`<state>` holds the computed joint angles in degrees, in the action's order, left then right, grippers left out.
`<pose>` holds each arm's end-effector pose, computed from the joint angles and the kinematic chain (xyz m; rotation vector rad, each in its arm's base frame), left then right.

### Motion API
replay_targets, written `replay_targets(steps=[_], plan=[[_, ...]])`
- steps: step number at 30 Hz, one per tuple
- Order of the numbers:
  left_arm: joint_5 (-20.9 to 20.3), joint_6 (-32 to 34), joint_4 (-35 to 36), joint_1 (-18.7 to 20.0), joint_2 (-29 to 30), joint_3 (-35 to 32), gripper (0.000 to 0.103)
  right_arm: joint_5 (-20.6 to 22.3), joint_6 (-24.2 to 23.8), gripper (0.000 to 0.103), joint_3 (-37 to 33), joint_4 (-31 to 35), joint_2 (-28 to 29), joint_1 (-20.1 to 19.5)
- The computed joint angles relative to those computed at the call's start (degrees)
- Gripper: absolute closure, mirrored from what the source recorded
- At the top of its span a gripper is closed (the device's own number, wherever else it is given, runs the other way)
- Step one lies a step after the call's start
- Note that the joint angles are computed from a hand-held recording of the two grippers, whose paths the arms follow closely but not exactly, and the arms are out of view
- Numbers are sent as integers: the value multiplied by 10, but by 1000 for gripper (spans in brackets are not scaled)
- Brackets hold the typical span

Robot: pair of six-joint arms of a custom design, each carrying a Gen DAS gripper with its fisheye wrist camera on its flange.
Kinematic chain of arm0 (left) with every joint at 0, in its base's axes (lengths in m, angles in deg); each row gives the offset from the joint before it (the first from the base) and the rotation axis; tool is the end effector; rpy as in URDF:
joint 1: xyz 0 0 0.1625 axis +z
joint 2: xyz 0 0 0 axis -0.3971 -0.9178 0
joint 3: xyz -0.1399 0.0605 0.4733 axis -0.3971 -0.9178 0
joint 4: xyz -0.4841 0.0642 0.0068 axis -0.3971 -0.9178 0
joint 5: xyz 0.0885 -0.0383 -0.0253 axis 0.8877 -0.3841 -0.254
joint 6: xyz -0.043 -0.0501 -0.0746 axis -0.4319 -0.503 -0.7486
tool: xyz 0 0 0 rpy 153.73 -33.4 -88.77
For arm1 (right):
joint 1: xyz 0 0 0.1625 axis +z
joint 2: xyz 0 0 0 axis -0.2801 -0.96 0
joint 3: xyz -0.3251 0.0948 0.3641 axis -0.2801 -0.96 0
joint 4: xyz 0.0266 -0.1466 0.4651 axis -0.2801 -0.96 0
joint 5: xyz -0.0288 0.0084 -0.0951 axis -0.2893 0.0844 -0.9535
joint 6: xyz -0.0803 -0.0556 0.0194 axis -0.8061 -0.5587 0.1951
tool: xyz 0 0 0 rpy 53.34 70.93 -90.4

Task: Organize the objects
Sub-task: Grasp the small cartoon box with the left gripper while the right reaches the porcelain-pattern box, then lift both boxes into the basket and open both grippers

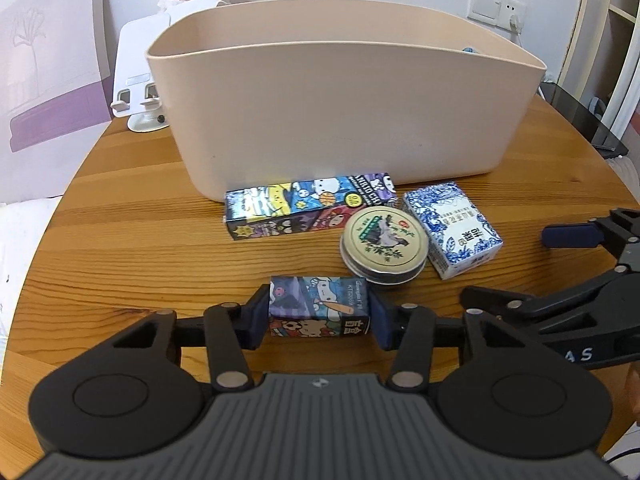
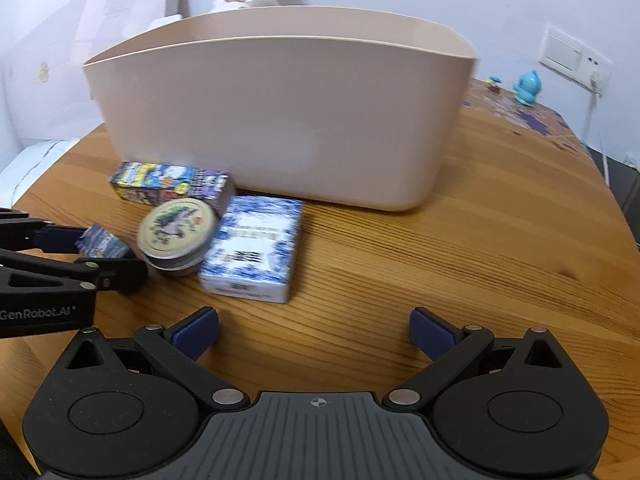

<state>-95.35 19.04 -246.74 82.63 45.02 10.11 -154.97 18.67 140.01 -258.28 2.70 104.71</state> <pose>-0.2527 -0.8238 -0.0108 0.5582 2.2989 -0.7362 0.0695 -0.8271 0.1826 0.6388 -2.3129 0.6814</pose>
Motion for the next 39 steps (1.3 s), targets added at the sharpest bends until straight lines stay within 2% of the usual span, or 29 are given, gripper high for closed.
replay_targets(steps=[10, 12, 13, 14, 15, 16, 18, 30, 39], plan=[[2, 14, -24, 7, -3, 3, 51, 10, 2, 2, -14, -24, 21, 5], [5, 19, -29, 7, 0, 1, 51, 16, -4, 17, -10, -40, 20, 4], [6, 20, -31, 7, -1, 3, 51, 19, -5, 20, -8, -42, 19, 3], [6, 19, -31, 7, -2, 5, 52, 20, -5, 30, -7, -43, 17, 3], [6, 17, -29, 7, -3, 6, 52, 20, -3, 39, -6, -42, 16, 3], [7, 15, -27, 7, -3, 7, 52, 19, -1, 42, -6, -37, 14, 3], [12, 11, -26, 5, -4, 9, 52, 23, 5, 58, -2, -28, 7, 2], [8, 80, -97, -14, -30, 45, 52, 76, -1, 60, 34, -57, -52, -4], [-10, 122, -126, -28, -39, 27, 52, 130, 8, 60, 22, -89, -78, 1]])
